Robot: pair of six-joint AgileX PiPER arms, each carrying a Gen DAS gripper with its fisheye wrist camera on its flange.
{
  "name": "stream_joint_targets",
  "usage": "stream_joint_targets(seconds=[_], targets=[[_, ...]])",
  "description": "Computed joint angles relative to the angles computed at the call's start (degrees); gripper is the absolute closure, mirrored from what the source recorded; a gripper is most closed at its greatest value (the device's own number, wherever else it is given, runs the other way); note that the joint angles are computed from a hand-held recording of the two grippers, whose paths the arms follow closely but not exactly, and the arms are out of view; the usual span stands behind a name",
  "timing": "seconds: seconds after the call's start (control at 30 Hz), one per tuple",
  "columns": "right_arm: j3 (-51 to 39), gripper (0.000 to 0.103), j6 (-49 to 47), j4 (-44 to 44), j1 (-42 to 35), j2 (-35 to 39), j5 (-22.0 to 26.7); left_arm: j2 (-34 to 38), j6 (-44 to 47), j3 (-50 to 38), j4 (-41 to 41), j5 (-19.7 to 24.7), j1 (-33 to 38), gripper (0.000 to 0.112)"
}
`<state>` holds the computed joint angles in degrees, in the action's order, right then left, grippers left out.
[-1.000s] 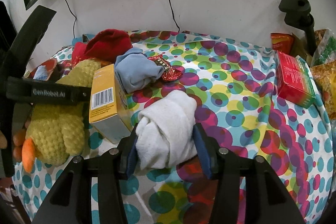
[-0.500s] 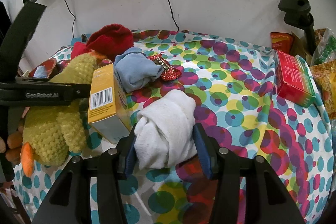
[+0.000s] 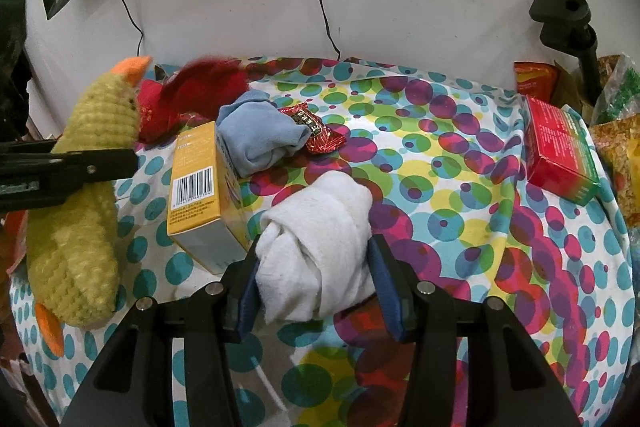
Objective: Organize objects
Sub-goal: 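Lift the yellow duck with the left tool and lower it into the red tray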
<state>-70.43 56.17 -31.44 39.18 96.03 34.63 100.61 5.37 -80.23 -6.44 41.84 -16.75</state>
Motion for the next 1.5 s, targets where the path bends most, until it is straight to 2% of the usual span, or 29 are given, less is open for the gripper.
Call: stream_joint_targets(seconds=[0.47,1.07,1.33,1.5], targets=[[-0.2,0.055,2.1,-2.4,1.0,0.9,1.3,-7.4,4.2,4.7,-3.3,0.4,3.2,0.063],[-1.7,0.055,2.4,-2.7,1.4,1.8,2.6,-21.7,10.3,4.8,-6.1,9.3,12.5,0.065],[-1.5,0.055,3.3,-3.7,2.0,1.8,3.6,-25.7,14.1,2.9,-5.1,12.5,17.7,0.065],[-1.7,0.054,3.9,-4.0,2.3,1.8,4.4,-25.8,17.7,0.9,-5.4,14.4,24.5,0.065]])
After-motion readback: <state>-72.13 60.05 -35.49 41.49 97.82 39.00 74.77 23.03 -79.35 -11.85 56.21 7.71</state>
